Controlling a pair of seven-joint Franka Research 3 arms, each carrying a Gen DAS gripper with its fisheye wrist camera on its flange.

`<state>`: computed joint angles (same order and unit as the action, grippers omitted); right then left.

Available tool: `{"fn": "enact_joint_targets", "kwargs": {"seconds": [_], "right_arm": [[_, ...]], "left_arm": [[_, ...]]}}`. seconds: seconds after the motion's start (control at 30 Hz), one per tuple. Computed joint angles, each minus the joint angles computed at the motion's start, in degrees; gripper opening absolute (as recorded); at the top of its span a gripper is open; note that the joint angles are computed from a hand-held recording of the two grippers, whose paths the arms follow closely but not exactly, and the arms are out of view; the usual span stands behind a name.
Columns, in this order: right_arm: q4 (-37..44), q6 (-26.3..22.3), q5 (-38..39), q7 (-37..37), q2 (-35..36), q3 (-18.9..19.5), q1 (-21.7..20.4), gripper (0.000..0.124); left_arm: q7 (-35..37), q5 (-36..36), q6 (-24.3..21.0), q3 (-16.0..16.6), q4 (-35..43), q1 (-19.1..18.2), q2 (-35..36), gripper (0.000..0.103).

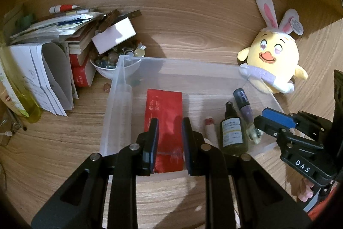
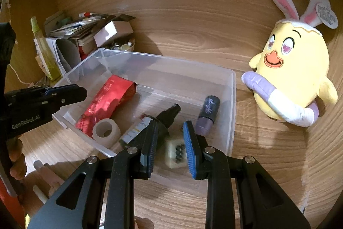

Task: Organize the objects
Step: 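Carry the pink clip and white block into the clear box, then open both tools and withdraw them from the box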

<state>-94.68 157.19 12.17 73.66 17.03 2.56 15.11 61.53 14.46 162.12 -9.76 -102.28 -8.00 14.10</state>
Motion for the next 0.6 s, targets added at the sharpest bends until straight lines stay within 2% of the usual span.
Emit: {"fn": "enact_joint_targets", "kwargs": {"seconds": [0.2, 0.37, 0.6], "right_arm": [[-2.04, 1.69, 1.40, -1.61, -1.67, 0.68, -0.26, 0.044], [-4.36, 3.38, 3.64, -3.68, -3.81, 1.41, -0.55, 0.057], [-8.66, 6.85, 5.62, -5.58, -7.64, 1.67, -0.35, 0.070]], "left_arm": [[-1.81, 2.49, 0.16, 0.78, -1.07, -0.91, -1.35, 0.035], [-4.80, 5.69, 1.44, 1.45, -3.02, -1.52, -3.51, 0.054], [-9.53, 10.70, 3.62, 1.81, -6.53, -1.54, -7.47, 0.071]]}}
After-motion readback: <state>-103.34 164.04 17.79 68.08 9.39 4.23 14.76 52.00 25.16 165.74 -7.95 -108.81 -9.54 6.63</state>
